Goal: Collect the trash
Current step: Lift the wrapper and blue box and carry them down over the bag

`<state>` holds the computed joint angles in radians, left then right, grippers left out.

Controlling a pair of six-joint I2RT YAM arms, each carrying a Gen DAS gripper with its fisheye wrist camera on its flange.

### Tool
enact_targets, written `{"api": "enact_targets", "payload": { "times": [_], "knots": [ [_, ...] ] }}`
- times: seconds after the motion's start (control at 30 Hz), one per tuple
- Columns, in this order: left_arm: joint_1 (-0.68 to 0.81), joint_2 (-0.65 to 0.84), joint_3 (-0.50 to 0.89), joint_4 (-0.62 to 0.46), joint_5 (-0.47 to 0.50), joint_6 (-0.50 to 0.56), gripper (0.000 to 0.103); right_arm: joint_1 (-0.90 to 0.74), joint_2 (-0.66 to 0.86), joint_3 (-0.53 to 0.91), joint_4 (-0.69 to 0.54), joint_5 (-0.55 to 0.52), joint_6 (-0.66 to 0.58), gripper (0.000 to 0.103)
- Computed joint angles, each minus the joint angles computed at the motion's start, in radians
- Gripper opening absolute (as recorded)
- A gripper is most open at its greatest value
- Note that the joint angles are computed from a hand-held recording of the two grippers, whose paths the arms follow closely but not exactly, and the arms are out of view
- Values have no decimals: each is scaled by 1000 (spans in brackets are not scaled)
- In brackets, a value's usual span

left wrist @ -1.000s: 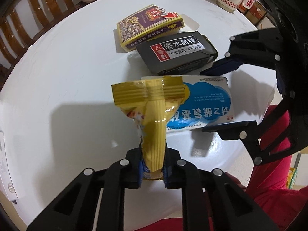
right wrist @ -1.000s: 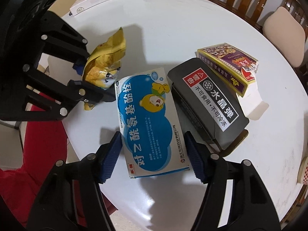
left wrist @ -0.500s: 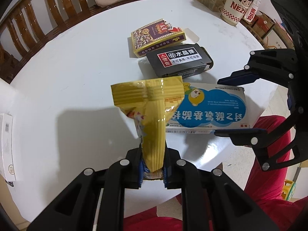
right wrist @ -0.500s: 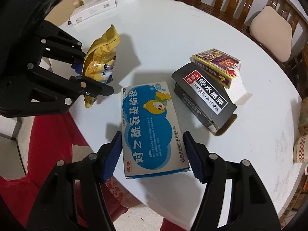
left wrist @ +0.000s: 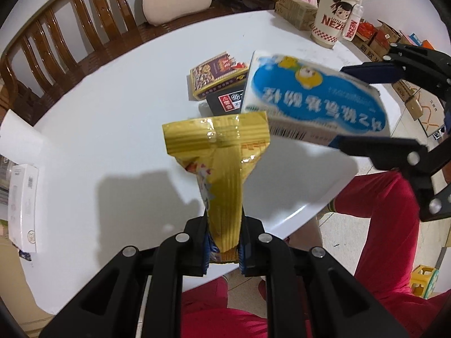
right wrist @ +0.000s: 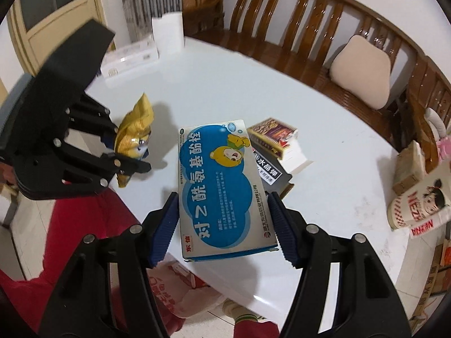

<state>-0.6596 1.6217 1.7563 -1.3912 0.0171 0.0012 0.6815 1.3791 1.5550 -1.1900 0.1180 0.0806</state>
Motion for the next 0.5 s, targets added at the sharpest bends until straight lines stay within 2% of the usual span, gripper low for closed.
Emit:
{"api": "enact_targets", "payload": {
  "times": [0.2, 0.5],
  "knots": [
    [-72, -68, 8, -40, -49, -54, 15, 88, -73, 47, -66, 99, 71, 63],
    [-235, -163, 8, -92, -136, -161, 15, 304, -156, 98, -206, 273, 246, 63]
  ]
}}
